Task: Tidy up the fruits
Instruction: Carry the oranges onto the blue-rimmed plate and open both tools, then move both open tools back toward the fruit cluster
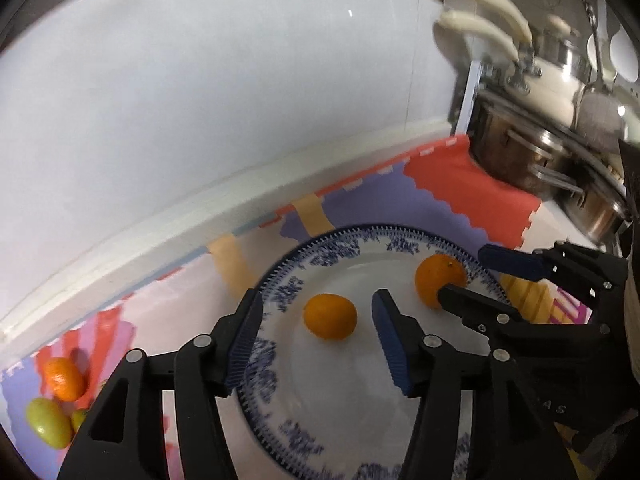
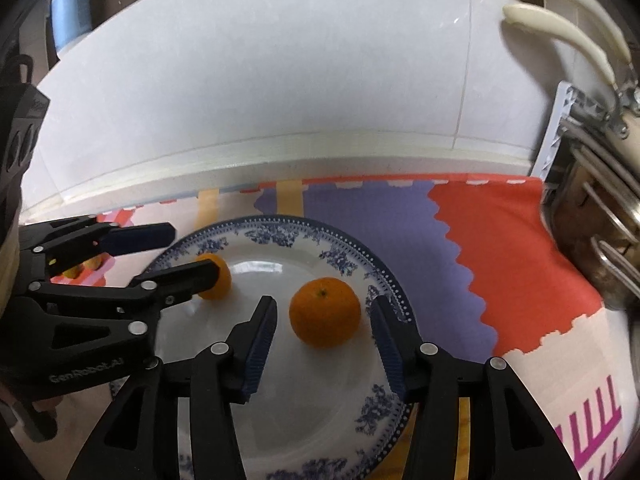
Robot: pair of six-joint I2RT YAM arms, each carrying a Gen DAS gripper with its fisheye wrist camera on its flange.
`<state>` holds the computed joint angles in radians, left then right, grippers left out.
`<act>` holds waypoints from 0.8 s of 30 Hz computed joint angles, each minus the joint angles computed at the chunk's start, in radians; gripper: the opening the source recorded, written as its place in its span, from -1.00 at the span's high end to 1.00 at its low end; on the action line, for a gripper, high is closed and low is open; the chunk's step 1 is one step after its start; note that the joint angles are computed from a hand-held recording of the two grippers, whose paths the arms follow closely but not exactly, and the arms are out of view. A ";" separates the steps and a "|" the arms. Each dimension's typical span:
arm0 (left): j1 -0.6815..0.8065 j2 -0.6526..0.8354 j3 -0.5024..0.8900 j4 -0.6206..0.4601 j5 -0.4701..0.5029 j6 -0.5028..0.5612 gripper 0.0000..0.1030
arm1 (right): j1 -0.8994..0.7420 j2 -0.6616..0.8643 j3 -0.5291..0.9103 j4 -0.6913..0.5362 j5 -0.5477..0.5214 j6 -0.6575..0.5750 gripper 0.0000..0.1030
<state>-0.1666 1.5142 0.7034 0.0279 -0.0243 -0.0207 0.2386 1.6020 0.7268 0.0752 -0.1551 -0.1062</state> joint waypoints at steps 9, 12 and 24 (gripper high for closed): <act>-0.035 -0.453 -0.166 -0.139 -0.122 -0.043 -0.57 | 0.071 -0.294 -0.127 -0.036 0.068 0.060 -0.26; -0.057 -0.629 -0.202 -0.230 -0.180 -0.058 -0.75 | 0.111 -0.415 -0.166 -0.065 0.090 0.095 -0.39; -0.021 -1.249 -0.203 -0.734 -0.302 -0.088 -0.92 | 0.392 -0.739 -0.221 -0.196 0.216 0.172 -0.47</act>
<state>-0.1875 0.2656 0.5001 -0.7064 -0.3262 -0.1091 0.6309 0.8631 0.5053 -0.1212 0.0613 0.0657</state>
